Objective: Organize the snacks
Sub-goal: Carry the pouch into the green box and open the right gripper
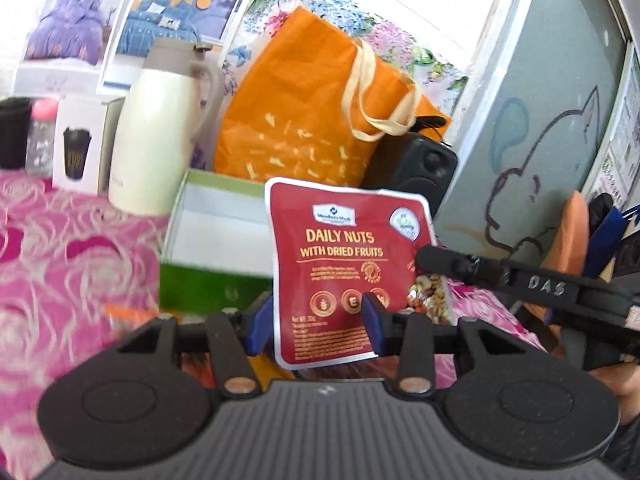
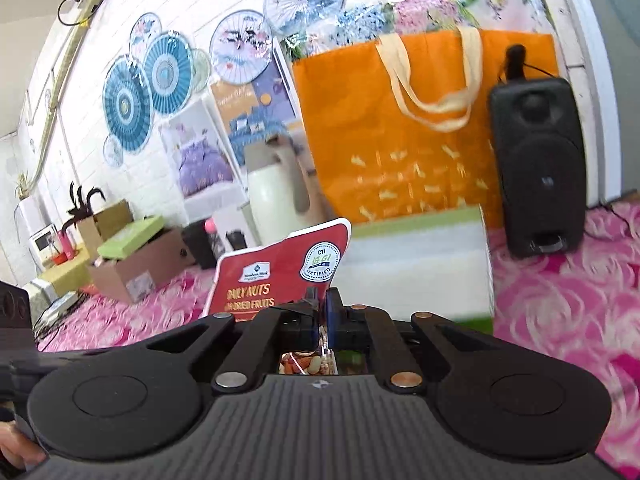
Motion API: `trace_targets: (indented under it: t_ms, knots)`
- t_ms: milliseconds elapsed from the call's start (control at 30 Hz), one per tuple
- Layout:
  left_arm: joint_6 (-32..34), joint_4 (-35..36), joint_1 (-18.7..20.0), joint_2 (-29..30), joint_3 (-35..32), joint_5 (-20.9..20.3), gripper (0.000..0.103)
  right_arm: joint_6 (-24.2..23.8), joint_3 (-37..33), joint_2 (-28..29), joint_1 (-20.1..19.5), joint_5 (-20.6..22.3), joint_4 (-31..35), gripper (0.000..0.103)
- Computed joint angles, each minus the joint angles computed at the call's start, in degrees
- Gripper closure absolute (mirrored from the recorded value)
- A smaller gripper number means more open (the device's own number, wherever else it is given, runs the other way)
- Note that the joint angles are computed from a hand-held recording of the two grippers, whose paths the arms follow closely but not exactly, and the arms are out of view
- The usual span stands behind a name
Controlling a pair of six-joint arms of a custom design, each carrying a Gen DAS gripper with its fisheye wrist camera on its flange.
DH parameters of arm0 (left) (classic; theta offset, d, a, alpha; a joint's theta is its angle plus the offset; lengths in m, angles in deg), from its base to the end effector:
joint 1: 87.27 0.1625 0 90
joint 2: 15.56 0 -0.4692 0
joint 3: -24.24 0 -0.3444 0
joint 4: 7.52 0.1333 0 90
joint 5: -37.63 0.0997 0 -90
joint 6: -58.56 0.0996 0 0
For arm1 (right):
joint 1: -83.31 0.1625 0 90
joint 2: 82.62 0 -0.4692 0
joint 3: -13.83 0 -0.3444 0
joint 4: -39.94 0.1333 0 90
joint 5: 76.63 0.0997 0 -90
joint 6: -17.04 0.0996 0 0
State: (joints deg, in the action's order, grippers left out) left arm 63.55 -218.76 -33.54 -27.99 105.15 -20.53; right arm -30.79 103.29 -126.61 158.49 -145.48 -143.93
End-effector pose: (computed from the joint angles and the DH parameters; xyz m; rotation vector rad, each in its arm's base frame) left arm -0.2715 -0.6842 -0.0287 0.5532 2.4794 -1.3948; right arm -0.0192 -0.7343 0.2557 0.9855 -2.5276 1.3003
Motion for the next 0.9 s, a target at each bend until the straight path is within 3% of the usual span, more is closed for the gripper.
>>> trace_targets:
  t_ms: [167, 367, 567, 667, 767, 833, 867, 900]
  knots:
    - [2.0, 8.0, 2.3, 1.7, -9.8, 0.0, 0.062, 0.5, -7.6, 4.3, 1.6, 0.0, 0.9, 0.094]
    - [3.7, 19.2, 5.0, 5.3, -23.2, -0.7, 0.062, 1.6, -18.5, 10.3, 2.9, -2.9, 3.5, 0.094]
    - [1.0, 29.7, 7.3, 9.5, -34.6, -1.1, 0.061, 7.0, -29.4, 15.9, 2.4, -3.7, 9.4, 0.094]
    - [-1.3, 33.4, 8.2, 10.3, -37.1, -2.0, 0.061, 8.6, -32.5, 17.7, 1.9, -3.7, 11.2, 0.094]
    - [-1.8, 32.7, 8.5, 10.3, -36.8, -0.7, 0.058, 11.1, -34.0, 18.2, 1.2, -2.6, 13.3, 0.062]
    - [-0.8, 30.7, 8.5, 9.6, -35.0, -0.3, 0.047, 12.2, -32.9, 17.8, 0.8, -1.8, 11.1, 0.041]
    - [-0.5, 29.3, 8.3, 9.2, -33.9, 0.7, 0.032, 12.8, -32.4, 17.5, 0.7, -1.7, 10.1, 0.023]
    - [0.1, 27.4, 8.0, 8.9, -32.8, 1.7, 0.03, 13.1, -31.5, 17.0, 0.7, -1.7, 9.1, 0.016]
